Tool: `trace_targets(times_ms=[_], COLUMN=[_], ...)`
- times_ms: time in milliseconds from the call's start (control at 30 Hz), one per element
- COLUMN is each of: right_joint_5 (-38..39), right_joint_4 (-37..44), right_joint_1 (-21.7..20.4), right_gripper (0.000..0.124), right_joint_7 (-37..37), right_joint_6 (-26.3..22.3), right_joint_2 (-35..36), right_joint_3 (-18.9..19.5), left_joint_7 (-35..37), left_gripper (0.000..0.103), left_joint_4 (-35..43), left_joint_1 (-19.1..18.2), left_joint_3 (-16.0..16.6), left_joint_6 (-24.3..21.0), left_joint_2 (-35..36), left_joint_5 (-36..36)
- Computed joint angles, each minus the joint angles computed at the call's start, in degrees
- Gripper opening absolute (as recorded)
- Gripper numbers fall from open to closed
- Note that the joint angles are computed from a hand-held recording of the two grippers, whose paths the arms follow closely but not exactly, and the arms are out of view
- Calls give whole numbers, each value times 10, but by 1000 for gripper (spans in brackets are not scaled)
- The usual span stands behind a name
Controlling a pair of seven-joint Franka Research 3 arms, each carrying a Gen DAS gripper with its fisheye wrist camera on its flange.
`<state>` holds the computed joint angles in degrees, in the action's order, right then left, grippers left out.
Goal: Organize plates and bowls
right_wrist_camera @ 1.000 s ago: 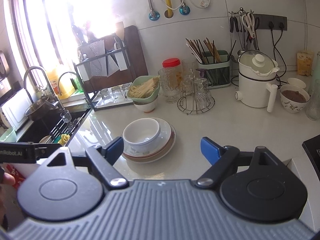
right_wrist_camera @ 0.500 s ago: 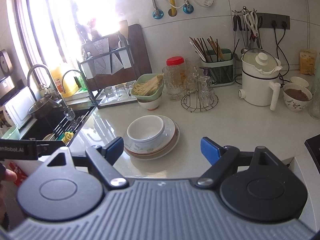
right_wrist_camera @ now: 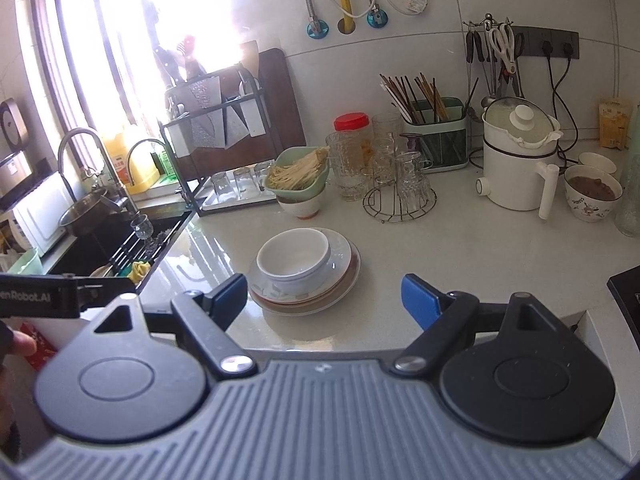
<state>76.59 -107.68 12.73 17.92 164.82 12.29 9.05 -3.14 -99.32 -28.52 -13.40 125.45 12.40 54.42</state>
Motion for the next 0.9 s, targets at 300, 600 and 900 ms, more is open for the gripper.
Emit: trace_targets(times_ms=[300,600,900], right_joint_5=[4,0,-56], right_joint_4=[-12,-18,-19], right_joint_1=[3,9,24], right_gripper=[86,86,86], right_joint_7=[1,6,50], right_joint_6=[6,8,33], right_joint_2=[-10,-15,-13], right_joint_3=[-2,-3,-4], left_joint_7=[-14,-17,-11], left_gripper=[102,102,102], left_joint_4=[-12,-23,-31], left_joint_1=[-2,4,17], left_joint_3=[-4,-8,-6], left_joint_6=[-10,-6,8], left_joint_2=[-12,-22,-27], left_joint_5=[5,-2,-10])
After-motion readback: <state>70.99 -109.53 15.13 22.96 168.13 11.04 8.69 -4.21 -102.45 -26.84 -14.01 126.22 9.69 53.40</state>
